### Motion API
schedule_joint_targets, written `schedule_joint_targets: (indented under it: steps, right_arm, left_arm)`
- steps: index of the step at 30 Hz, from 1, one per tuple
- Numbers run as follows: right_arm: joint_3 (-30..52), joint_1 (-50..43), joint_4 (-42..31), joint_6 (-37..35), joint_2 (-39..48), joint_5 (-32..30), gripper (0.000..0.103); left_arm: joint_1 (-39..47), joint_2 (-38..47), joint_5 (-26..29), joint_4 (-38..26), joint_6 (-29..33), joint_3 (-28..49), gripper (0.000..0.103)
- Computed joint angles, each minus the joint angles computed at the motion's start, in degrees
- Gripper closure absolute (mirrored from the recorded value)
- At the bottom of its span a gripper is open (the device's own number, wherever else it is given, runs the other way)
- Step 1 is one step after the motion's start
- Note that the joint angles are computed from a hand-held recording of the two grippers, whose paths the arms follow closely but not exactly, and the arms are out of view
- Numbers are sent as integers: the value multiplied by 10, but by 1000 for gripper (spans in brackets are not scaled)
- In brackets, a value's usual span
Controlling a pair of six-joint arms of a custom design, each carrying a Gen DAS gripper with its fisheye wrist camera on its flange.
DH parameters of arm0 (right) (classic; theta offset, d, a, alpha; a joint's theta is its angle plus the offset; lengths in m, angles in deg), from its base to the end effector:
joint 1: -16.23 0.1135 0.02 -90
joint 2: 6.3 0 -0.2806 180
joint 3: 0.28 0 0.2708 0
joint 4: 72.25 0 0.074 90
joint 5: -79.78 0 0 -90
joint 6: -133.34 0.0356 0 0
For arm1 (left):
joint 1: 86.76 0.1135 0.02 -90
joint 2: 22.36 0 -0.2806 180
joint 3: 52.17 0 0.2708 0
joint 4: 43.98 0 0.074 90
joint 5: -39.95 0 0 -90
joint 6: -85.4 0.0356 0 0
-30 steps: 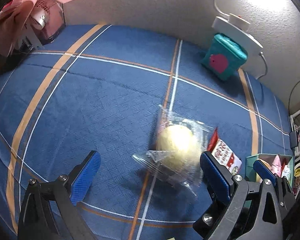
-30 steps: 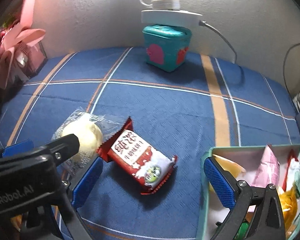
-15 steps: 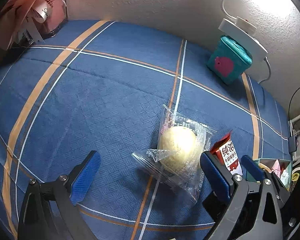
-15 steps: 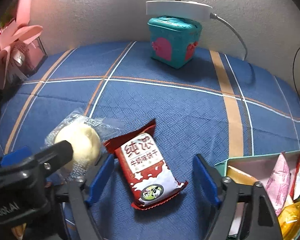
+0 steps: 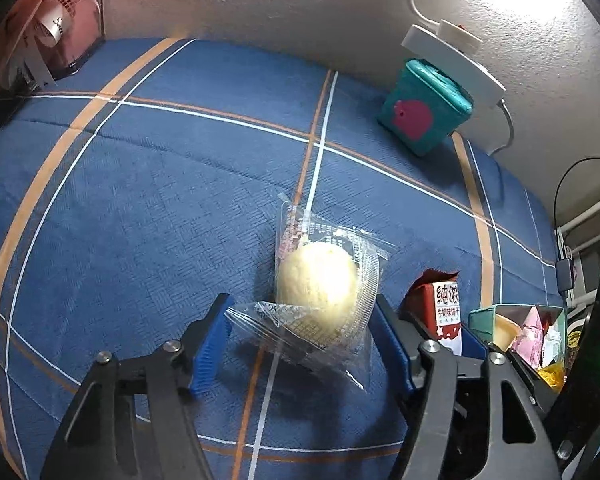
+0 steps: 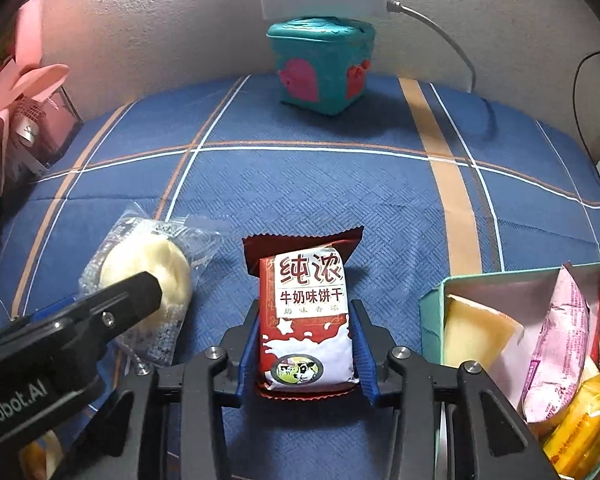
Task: Organize snacks
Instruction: 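Grasp the clear-wrapped bun with the left tool while the right tool grasps the red milk biscuit packet, then carry the bun with the left tool while the right tool carries the biscuit packet to the tray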
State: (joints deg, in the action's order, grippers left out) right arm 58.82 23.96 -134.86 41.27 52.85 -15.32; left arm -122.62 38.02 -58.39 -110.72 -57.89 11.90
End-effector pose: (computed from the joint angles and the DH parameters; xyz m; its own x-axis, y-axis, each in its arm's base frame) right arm 0.1950 0.0297 0.2569 -0.8733 -0.1549 -0.4618 -0.2061 0.9765 0.0623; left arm 0.1660 -0.1136 0.2775 -0.8538 -0.3616 -0.3746 -0.2645 0.9210 -0.2860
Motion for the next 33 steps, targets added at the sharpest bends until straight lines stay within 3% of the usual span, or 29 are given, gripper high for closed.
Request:
schedule_joint_targets:
  steps: [17, 25, 33]
  right_arm:
    - [22, -19, -101, 5, -47, -3, 61]
    - [50, -29, -174, -1, -97, -6, 61]
    - [76, -63, -252, -23, -155, -22, 61]
  left_arm:
    - [-38, -40, 2, -51, -45, 12, 39]
    - [-87, -76, -34, -126, -85, 47, 39]
    - [-188, -88, -95, -191, -174, 83, 39]
